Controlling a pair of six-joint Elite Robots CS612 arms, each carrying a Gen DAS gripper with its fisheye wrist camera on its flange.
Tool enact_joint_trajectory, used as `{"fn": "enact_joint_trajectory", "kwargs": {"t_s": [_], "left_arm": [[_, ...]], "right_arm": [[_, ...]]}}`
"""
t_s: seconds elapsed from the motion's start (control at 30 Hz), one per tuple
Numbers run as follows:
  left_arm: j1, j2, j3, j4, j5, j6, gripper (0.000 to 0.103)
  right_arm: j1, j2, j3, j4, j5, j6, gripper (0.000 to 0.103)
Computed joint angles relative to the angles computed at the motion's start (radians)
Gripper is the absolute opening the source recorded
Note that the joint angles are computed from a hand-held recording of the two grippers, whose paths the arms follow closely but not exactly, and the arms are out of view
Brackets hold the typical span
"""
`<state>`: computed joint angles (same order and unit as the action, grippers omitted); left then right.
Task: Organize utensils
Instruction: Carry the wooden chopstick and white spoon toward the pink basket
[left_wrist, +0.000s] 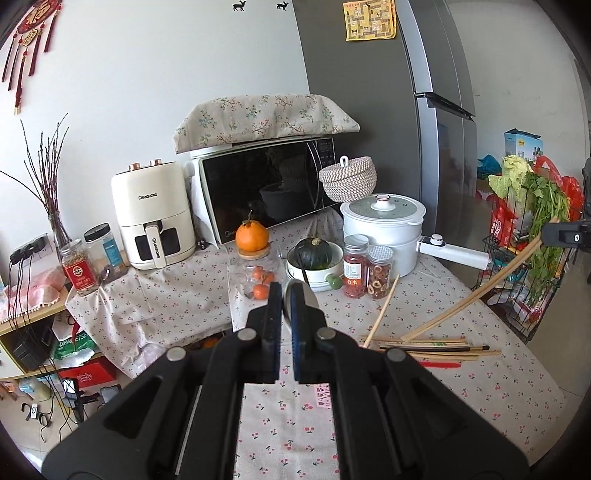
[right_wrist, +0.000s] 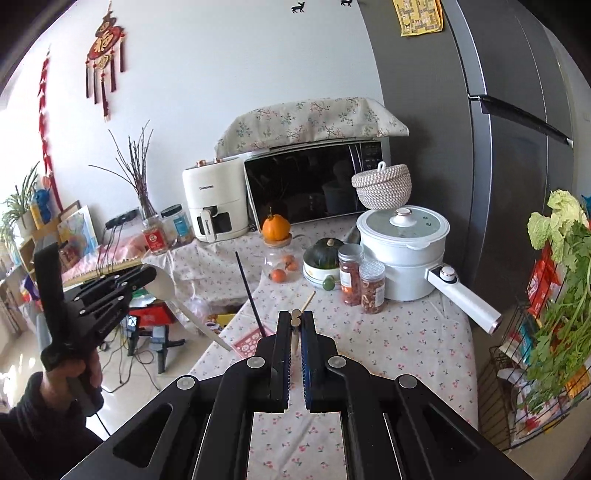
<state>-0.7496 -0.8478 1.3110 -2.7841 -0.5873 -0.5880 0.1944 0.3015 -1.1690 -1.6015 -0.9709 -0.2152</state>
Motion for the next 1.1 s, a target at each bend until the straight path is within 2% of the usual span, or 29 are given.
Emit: {"fn": "enact_joint_trajectory", "kwargs": {"t_s": [0.07, 0.27, 0.53, 0.7, 0.93, 1.1], "left_arm": [[0.008, 0.013, -0.023, 0.060, 0.010, -0.026, 0.005], [0.026, 0.040, -0.067, 0.151, -0.021, -0.050, 0.005], [0.045, 0.076, -0.113, 0.230, -0.057, -0.045, 0.005], [0.059, 0.090, -0.137, 0.291, -0.109, -0.077, 0.005], [0.070, 0.104, -0.159, 0.316, -0.153, -0.094, 0.005], [0.079, 0.107, -0.158, 0.290, -0.192, -0.108, 0.005]], "right_arm": [[0.006, -0.011, 0.023, -0.013, 0.022, 0.004, 0.005], [0.030, -0.043, 0.108, -0.032, 0.048, 0.008, 0.005], [0.059, -0.085, 0.233, 0.054, 0.023, -0.074, 0.005], [0.066, -0.103, 0.287, 0.074, 0.006, -0.077, 0.005], [0.070, -0.122, 0.341, 0.089, 0.007, -0.072, 0.005], [0.072, -0.134, 0.383, 0.073, 0.011, -0.056, 0.005]]}}
